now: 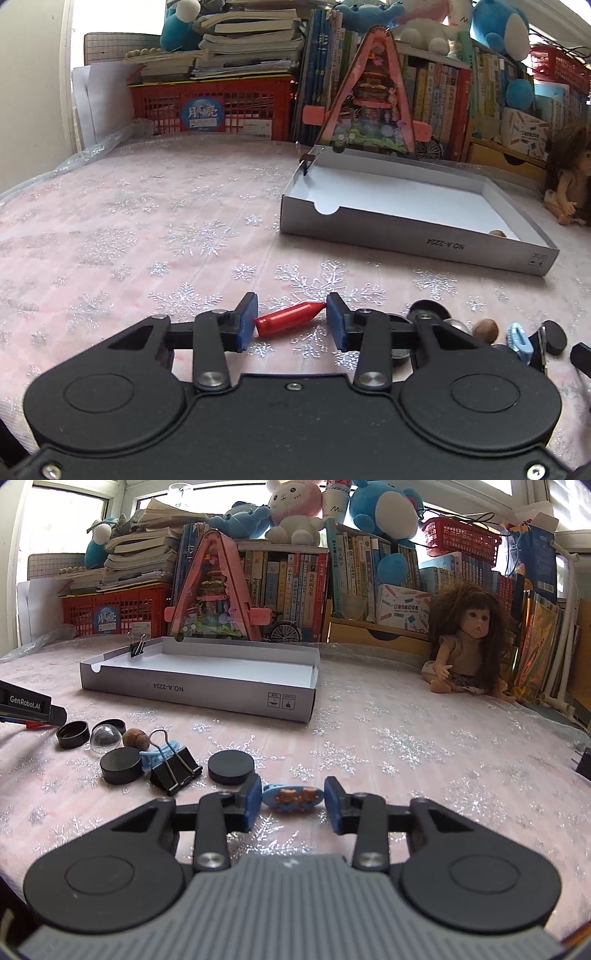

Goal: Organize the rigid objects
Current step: 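Grasp the red peg with the left tool while the right tool grasps the blue bear plate, then lower both into the tray and open both tools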

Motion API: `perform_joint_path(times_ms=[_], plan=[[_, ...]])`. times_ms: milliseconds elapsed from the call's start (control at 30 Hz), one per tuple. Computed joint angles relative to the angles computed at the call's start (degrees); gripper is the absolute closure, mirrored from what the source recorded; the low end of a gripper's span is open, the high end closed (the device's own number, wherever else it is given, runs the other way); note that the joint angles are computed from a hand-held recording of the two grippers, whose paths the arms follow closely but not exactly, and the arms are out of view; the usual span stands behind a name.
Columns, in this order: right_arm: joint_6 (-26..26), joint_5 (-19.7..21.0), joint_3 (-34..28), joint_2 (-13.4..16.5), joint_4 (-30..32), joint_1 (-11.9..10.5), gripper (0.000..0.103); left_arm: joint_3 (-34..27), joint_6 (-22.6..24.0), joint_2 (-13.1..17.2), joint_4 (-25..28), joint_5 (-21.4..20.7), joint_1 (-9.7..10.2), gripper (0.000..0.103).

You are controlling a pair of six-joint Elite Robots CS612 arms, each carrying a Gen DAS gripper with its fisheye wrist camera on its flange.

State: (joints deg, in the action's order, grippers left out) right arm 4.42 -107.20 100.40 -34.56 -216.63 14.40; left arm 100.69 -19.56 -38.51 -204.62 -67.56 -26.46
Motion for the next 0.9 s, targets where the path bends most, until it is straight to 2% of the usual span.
perform_joint_path(times_ms=[367,500,633,800,900], plan=[[-0.4,1.2,-0.7,-0.5,-0.4,-0.4,0.065,0.2,4.0,-0.7,-3.5,-1.2,0.07,0.065],[-1.3,1.9,-1.6,-0.8,0.2,-0.6,0.065,-0.4,6.2,-1.1,-3.8,-3.2,0.48,0.065],[-1.3,2.8,-2.9,-1.1,1.8,-1.0,0.065,-1.8,8.3,-1.4,-3.1,-4.7,0.9,0.065],[-0.1,4.7,-5.0,-1.3,4.4,-1.9,0.065,-4.6,7.7,-1.7,0.4,-8.3,1.81,0.065],[-0.2,5.6,-6.7,-1.1,5.7,-2.3,0.065,-6.7,7.9,-1.4,2.5,-9.0,2.06,0.065]])
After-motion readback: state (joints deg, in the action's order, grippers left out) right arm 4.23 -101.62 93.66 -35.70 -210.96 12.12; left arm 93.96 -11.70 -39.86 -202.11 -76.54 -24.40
